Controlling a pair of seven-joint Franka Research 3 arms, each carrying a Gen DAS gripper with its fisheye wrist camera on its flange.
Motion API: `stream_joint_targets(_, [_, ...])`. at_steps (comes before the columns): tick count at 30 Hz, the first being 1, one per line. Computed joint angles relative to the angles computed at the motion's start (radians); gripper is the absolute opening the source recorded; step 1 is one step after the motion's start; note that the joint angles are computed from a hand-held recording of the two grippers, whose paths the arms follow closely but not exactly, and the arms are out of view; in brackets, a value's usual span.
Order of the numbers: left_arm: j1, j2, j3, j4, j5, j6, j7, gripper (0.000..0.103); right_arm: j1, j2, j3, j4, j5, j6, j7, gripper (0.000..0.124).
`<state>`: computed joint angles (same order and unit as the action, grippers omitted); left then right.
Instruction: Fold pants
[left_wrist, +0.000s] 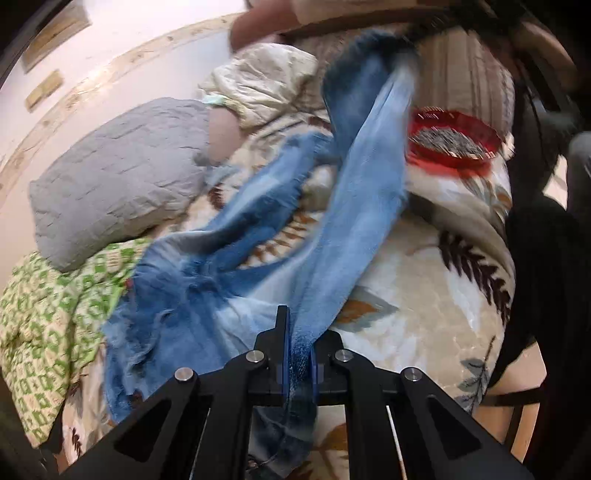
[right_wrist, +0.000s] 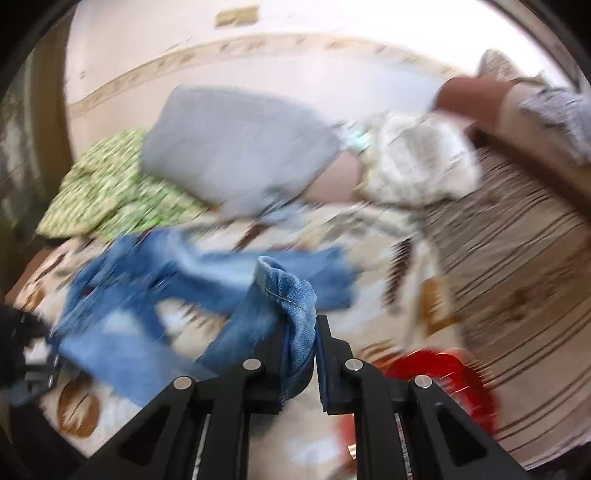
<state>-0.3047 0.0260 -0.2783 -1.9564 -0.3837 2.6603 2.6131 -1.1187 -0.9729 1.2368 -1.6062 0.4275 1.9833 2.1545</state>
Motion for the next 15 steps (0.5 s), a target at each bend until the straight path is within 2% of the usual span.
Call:
stream_joint_targets(2, [-0.014, 0.012, -0.011, -0.011, 0.034, -0.005, -0.009, 0.008, 0.016, 0.016, -0.014, -0.034, 0.007, -0.021, 0.008, 0.014])
stream_joint_targets(5, [-0.033, 0.043, -0.021, -0.02, 0.162, -0.003, -0.099, 0.008, 0.013, 0.05, 0.017, -0.07, -0.014, -0.085, 0.017, 0.013])
stream_joint_targets(6, [-0.04, 0.063, -0.021, -0.012, 0.216, -0.025, -0.145, 0.008, 0.022, 0.065, 0.025, -0.102, 0.002, -0.094, 0.032, 0.013])
stream_joint_targets(8, [-0.048, 0.084, -0.023, -0.016, 0.3, -0.035, -0.21, 0.008, 0.076, 0.086, 0.013, -0.174, 0.013, -0.08, 0.058, 0.014])
stream_joint_targets(10, [-0.042, 0.078, -0.029, -0.041, 0.325, -0.001, -0.222, 0.01, 0.118, 0.113, 0.008, -0.211, 0.003, -0.078, 0.07, 0.014])
stream_joint_targets(11, [-0.036, 0.072, -0.034, -0.042, 0.308, -0.004, -0.226, 0.013, 0.122, 0.124, 0.011, -0.204, -0.017, -0.094, 0.076, 0.019])
stream_joint_targets(12, [-0.03, 0.069, -0.037, -0.03, 0.282, -0.031, -0.23, 0.031, 0.11, 0.131, 0.022, -0.172, -0.057, -0.139, 0.083, 0.029])
stream_joint_targets(13, [-0.024, 0.06, -0.036, -0.021, 0.259, -0.056, -0.239, 0.068, 0.101, 0.135, 0.031, -0.144, -0.092, -0.172, 0.091, 0.035])
stream_joint_targets(14, [-0.017, 0.043, -0.033, -0.028, 0.239, -0.046, -0.242, 0.086, 0.094, 0.124, 0.029, -0.119, -0.13, -0.198, 0.096, 0.056])
stream_joint_targets(15, [-0.013, 0.019, -0.031, -0.05, 0.207, -0.015, -0.235, 0.098, 0.096, 0.105, 0.019, -0.11, -0.152, -0.196, 0.103, 0.083])
